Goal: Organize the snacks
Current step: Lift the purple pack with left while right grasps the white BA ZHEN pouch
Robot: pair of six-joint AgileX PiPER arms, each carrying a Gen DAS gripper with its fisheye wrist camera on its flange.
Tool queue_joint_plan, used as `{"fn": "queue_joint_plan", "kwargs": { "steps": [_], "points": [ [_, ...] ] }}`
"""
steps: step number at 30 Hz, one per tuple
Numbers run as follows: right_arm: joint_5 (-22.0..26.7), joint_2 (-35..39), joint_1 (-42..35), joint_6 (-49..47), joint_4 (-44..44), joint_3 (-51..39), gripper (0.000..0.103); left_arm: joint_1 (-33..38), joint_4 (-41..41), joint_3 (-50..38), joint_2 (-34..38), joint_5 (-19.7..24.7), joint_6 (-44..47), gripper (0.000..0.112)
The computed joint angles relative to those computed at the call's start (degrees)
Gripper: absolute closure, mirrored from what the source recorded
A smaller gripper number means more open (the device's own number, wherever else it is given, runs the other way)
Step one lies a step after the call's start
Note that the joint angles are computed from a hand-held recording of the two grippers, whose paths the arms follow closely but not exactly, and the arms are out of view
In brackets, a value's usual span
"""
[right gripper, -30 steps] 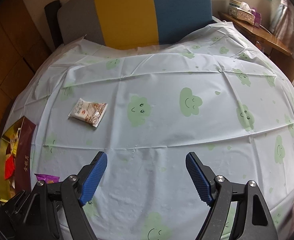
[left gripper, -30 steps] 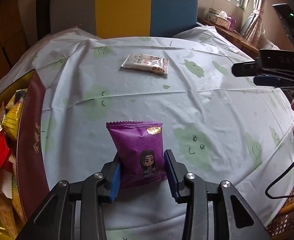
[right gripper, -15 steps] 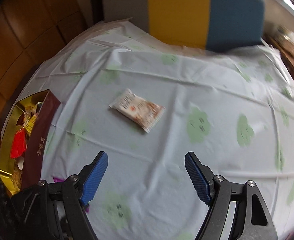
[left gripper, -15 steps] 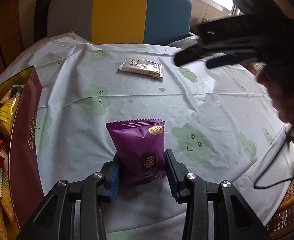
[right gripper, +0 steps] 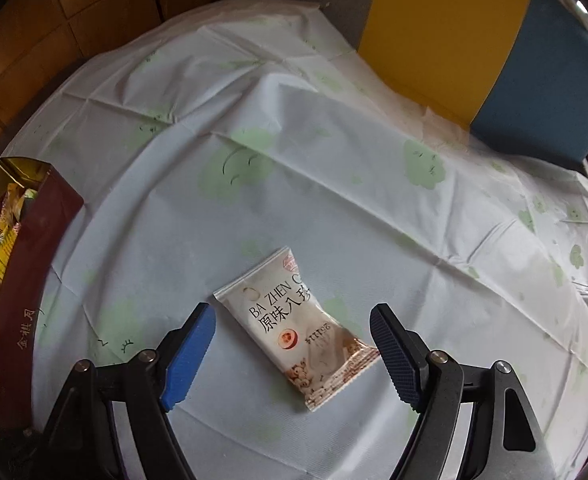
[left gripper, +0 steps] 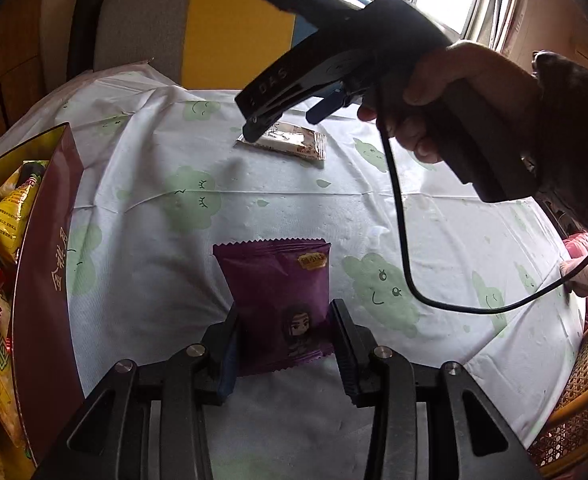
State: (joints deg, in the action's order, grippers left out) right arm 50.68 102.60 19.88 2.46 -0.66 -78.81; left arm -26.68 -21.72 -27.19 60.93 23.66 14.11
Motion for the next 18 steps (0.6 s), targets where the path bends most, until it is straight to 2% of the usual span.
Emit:
{"fn": "queue_joint_plan", "kwargs": {
  "steps": [2,3,6,10,15,18],
  "points": [
    [-0.19,-0.74,-0.14,-1.34,1.44,1.81,0.052,-0.12,0.12,0.24,-0.2,-0.18,-0.25,0.071],
    [-0.67,-1.98,-0.49,-2.13,2.86,3.19,0.055,-0.21,0.3,0.35,-0.3,-0.33,-0.41,0.071],
    [-0.86,-6.2,0.46,1.09,-0.3,7.76,0.067,-1.18,2.63,0.78,-0.84,-0.88,-3.17,0.071],
    [-0.68,-14.5,-0.09,3.8,-0.48,16.18,0.067,-2.67,6.07,1.24,-1.58,-1.41,-7.3,0.071],
    [1.41,-25.6,-3.41,2.55,5.47,26.54,0.067,-5.73,14.65,1.62,-2.16,-2.22,-16.85,0.071],
    [1.62,-29.7,-4.08,1.99,7.49,31.28,0.067,-7.21,18.9,1.65,-2.11,-2.44,-21.58,0.071]
  ]
}}
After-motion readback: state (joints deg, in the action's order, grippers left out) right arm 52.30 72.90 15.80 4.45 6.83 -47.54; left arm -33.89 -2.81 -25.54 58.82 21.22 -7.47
